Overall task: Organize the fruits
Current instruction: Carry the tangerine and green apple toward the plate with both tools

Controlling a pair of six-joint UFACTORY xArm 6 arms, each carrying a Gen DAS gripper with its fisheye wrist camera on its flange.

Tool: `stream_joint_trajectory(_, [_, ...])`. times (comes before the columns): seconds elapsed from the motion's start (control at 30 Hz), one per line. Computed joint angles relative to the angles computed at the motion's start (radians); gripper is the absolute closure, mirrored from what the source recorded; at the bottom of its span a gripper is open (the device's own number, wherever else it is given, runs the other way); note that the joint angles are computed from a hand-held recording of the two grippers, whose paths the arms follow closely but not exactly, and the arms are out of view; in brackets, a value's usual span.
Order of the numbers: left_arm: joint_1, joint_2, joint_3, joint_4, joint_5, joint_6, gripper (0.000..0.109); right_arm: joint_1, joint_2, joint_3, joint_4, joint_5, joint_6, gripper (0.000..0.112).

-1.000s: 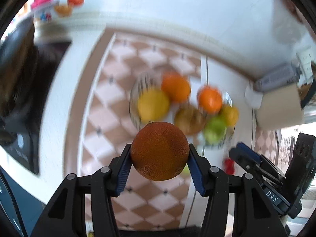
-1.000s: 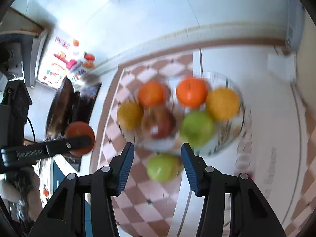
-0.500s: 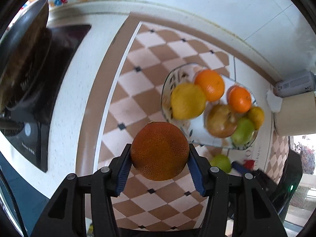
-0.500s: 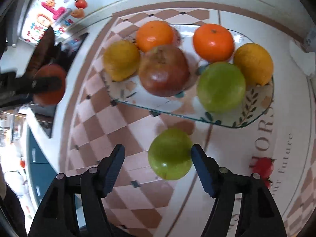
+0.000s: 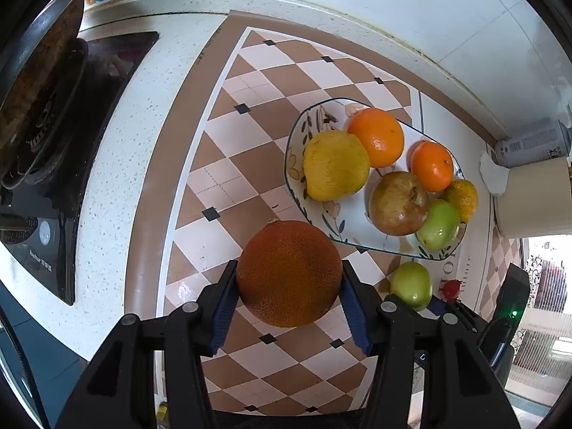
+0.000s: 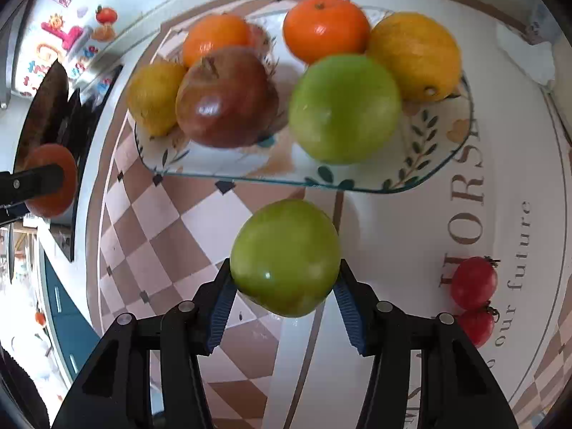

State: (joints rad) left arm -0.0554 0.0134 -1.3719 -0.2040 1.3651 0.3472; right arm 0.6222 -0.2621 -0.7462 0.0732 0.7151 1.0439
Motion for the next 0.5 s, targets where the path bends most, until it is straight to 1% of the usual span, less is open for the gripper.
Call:
stream_joint_trajectory(0.07, [-0.005,0.001,-0.002,0.002,-0.002,0.001,0.057,-0.006,-0.004,0.002,0.048,0.006,-0.039,0.055])
stream_joint_trajectory(0.1, [-0.006,0.002,-0.004,0.0,0.0,0.002,0.057,-0.01,-0.027,0.034,0.092,-0.035,-0.052,0.055])
stream_joint_trajectory(0.13, [-0.009,0.003,-0.005,-0.001,0.0,0.003,0.057,-0.028,-0.024,0.033,0.123,-0.056,-0.081,0.055])
stream_joint_trajectory(0.17, [-0.011,0.004,-0.006,0.0,0.0,0.003,0.058,-0.03,-0.036,0.044,0.13,-0.064,-0.081,0.052])
stream_joint_trajectory(0.2, [-0.014,0.004,-0.008,-0.001,0.001,0.003,0.058,-0.032,-0.051,0.053,0.125,-0.066,-0.069,0.048])
stream_joint_trajectory(0.23, [-0.014,0.004,-0.008,-0.003,0.003,0.004,0.058,-0.039,-0.056,0.056,0.139,-0.08,-0.076,0.036])
stream_joint_trajectory(0.27, [-0.016,0.004,-0.009,-0.004,0.004,0.006,0.058,-0.042,-0.072,0.071,0.151,-0.101,-0.077,0.031])
stream_joint_trajectory(0.3, [-0.017,0.003,-0.01,-0.005,0.006,0.006,0.058,-0.046,-0.084,0.08,0.139,-0.113,-0.053,0.031])
stream_joint_trajectory(0.4, [-0.024,0.002,-0.013,-0.005,0.005,0.007,0.058,-0.06,-0.063,0.055,0.128,-0.074,-0.043,0.031])
stream_joint_trajectory(0.43, [-0.025,0.002,-0.015,-0.007,0.006,0.008,0.058,-0.067,-0.049,0.039,0.125,-0.043,-0.044,0.034])
stream_joint_trajectory(0.47, [-0.025,0.002,-0.016,-0.009,0.007,0.009,0.058,-0.064,-0.032,0.029,0.143,-0.03,-0.073,0.04])
stream_joint_trajectory(0.5, [-0.025,0.002,-0.016,-0.009,0.007,0.011,0.057,-0.059,-0.014,0.013,0.158,-0.003,-0.093,0.04])
